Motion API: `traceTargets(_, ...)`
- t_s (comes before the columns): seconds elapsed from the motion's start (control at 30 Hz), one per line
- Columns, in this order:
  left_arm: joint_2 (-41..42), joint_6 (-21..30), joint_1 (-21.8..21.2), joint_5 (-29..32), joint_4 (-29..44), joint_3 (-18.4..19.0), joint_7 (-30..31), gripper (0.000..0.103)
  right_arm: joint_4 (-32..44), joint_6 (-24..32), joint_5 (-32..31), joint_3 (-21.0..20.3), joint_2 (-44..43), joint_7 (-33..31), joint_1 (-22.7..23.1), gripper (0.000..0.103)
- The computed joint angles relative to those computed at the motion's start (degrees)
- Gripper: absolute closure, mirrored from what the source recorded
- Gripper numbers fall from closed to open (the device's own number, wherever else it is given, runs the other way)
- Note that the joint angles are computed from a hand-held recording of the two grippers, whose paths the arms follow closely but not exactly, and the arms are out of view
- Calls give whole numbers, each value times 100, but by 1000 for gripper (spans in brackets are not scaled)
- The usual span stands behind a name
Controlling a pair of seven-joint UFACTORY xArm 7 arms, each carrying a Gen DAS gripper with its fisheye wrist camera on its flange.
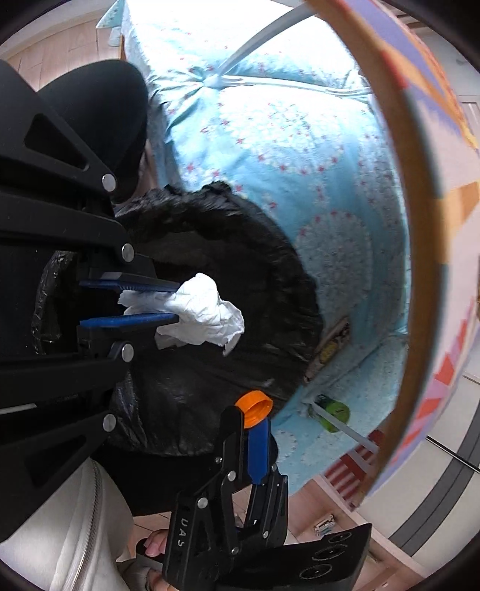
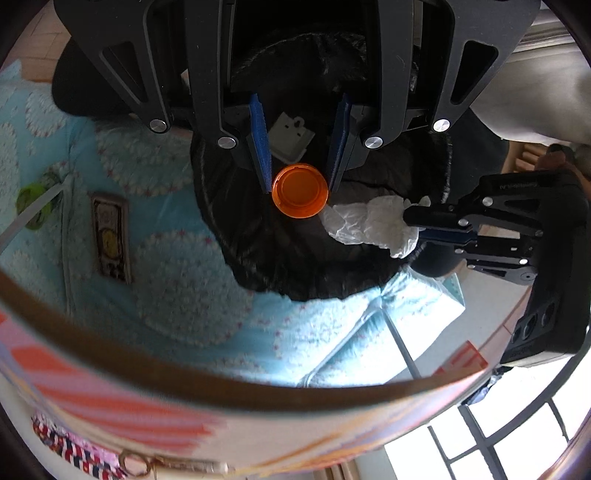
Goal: Collect trash
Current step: 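Carry tissue and cap over the bin and open both grippers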
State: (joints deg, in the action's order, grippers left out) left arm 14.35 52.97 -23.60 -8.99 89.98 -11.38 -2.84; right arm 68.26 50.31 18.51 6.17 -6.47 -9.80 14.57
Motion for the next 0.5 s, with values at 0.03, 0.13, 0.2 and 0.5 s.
traceTargets(0.03,13,16,-19,45,-13,7,-37,92,-18,8,-20,-2,17,24,-7,73)
traceTargets(0.13,33,23,-71,214,-67,26,-110,92,-21,64,32,-14,79,71,-17,73)
traceTargets(0.2,46,46,-85,256,-73,28,-148,92,-40,55,72,-16,123,84,-26,73)
traceTargets(0.5,211,224,-139,361,59,39,-390,91,-10,14,6,14,268,209,-49,73)
